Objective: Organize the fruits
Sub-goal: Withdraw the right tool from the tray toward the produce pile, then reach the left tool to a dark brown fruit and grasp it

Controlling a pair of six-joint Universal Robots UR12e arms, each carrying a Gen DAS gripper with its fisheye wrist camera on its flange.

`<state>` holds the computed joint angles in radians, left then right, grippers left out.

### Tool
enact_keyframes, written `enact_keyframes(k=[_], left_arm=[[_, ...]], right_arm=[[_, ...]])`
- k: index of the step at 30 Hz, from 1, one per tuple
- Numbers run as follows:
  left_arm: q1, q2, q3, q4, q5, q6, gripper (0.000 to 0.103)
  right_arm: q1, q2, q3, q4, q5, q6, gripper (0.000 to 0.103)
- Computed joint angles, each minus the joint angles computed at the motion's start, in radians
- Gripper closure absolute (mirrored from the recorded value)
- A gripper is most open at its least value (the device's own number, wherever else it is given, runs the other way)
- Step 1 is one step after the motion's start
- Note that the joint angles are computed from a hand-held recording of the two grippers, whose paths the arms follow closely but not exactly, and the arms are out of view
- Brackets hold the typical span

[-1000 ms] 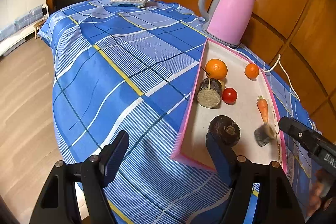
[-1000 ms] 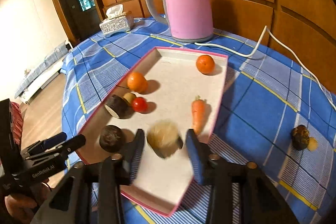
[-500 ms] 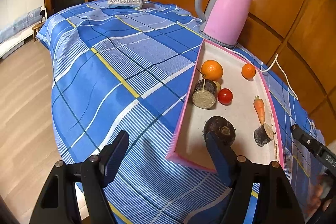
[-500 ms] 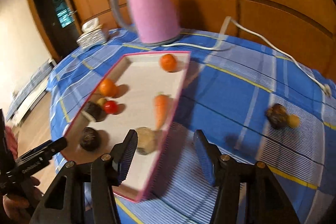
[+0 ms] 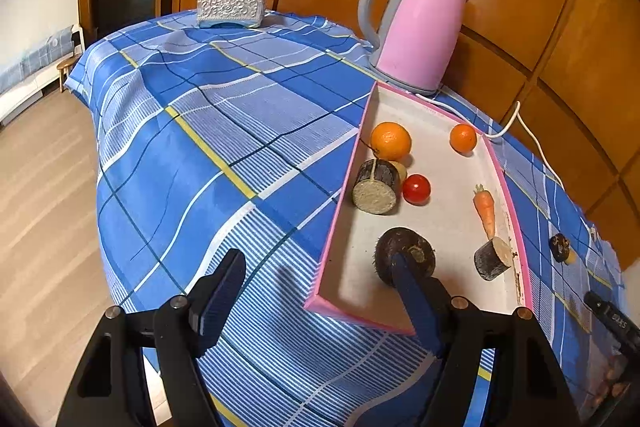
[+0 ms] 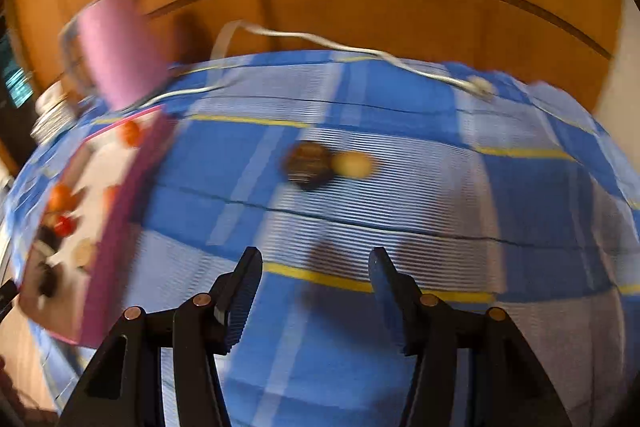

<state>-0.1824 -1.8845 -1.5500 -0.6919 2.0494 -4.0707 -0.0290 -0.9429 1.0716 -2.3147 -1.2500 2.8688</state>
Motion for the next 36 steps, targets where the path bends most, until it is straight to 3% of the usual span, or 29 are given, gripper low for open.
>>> enact_keyframes(k=[7, 13, 26, 36], left_arm=[[-0.003, -0.011, 0.016, 0.015, -0.005, 0.051, 0.027], [-0.009, -0.033, 0.054, 0.048, -0.020, 0.143, 0.027], [-0.028, -0.114, 0.183, 0.026, -0.091, 0.314, 0.027], [-0.035, -0.149, 0.236, -0.002, -0.125, 0.378, 0.027]], right_arm=[[-0.037, 0.018, -0.006, -0.071, -0.195, 0.190, 0.047], [-0.043, 0.033, 0.001, -0.092, -0.354, 0.257, 0.047], [-0.046, 0.031, 0.051, -0.188, -0.355, 0.280, 0.041], [-0.046, 0.027, 0.063, -0.208, -0.353, 0.282, 0.040]])
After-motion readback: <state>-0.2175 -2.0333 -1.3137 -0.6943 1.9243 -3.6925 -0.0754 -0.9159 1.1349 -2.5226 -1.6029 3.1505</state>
